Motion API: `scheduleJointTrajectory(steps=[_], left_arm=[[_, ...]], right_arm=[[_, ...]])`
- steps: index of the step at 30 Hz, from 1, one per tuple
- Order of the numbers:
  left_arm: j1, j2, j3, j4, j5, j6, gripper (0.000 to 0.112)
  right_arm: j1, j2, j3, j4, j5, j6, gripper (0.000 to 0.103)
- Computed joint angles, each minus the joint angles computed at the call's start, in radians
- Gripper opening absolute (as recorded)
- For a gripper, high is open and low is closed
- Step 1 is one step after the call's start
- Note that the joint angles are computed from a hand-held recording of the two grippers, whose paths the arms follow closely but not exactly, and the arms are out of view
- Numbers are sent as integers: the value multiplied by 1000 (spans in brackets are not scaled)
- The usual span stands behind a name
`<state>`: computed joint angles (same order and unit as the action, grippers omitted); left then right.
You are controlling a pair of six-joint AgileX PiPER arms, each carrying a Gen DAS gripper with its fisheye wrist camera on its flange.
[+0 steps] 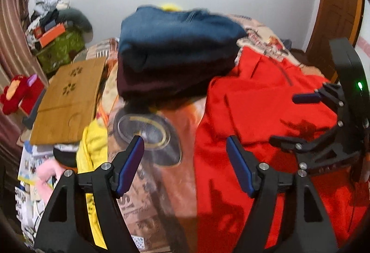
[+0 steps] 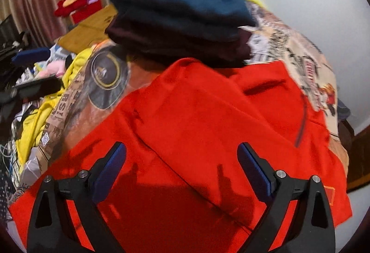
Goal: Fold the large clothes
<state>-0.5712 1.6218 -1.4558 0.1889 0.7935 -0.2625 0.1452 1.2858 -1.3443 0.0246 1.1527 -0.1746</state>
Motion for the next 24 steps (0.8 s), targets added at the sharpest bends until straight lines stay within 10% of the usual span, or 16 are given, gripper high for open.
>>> scheduleJointTrajectory(steps=[5, 13, 24], left_arm=[[19, 12, 57, -1, -13, -15, 72], [30, 56, 67, 1, -13, -19, 72], [-18, 246, -125, -94, 58, 69, 72]], right_arm=[[67, 99, -22, -45, 15, 25, 75], [-22, 119, -25, 95, 45, -40, 14], [-262, -11, -138, 224, 60, -107, 5]])
